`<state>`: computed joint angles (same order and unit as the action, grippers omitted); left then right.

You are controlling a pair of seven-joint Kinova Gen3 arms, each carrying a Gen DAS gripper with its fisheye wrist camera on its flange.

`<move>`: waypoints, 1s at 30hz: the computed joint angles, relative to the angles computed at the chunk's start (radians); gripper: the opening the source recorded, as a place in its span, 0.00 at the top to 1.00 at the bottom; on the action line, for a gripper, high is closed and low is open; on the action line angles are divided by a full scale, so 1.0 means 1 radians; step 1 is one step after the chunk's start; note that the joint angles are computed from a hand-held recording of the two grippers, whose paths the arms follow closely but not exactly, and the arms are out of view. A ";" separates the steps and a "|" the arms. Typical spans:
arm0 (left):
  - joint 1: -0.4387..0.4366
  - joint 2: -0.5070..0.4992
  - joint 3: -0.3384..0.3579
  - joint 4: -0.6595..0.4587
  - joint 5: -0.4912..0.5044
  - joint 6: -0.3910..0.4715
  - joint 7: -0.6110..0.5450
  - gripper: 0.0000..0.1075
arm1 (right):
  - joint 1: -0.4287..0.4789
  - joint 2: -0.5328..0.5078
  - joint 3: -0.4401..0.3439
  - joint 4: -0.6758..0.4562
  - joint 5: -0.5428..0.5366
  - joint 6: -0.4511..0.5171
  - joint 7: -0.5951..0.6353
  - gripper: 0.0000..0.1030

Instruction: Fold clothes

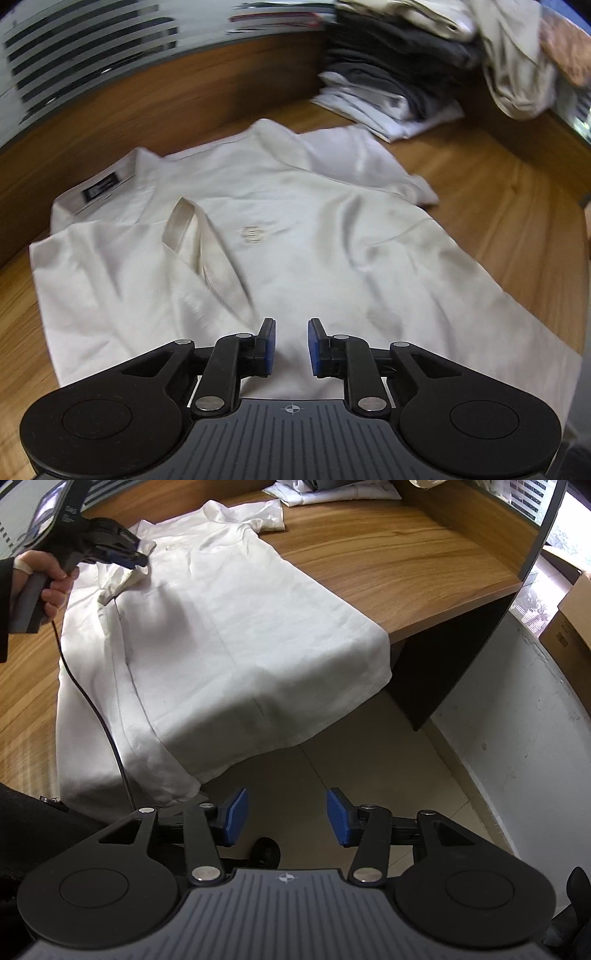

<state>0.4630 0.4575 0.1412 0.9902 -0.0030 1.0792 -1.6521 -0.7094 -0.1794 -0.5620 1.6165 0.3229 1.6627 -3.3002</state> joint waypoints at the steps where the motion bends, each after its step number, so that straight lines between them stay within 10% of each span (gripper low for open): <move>1: 0.008 0.000 -0.007 0.000 0.006 0.000 -0.004 0.78 | 0.000 -0.006 0.003 0.004 -0.003 0.002 0.005 0.48; 15: -0.094 0.017 -0.021 -0.157 0.059 0.169 0.144 0.66 | 0.081 -0.073 0.013 0.047 -0.024 -0.020 0.073 0.48; 23: -0.089 0.078 -0.048 -0.332 0.055 0.284 0.220 0.60 | -0.245 -0.171 0.343 0.152 0.102 -0.015 0.172 0.48; 30: 0.013 0.215 -0.083 -0.637 -0.031 0.463 0.332 0.52 | -0.412 -0.450 0.667 0.416 0.186 -0.239 0.427 0.43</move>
<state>0.4761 0.6725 0.0585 0.3532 -0.0344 1.5418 -1.3196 -1.1218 -0.6298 0.1051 2.0321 0.5089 1.4237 -2.8732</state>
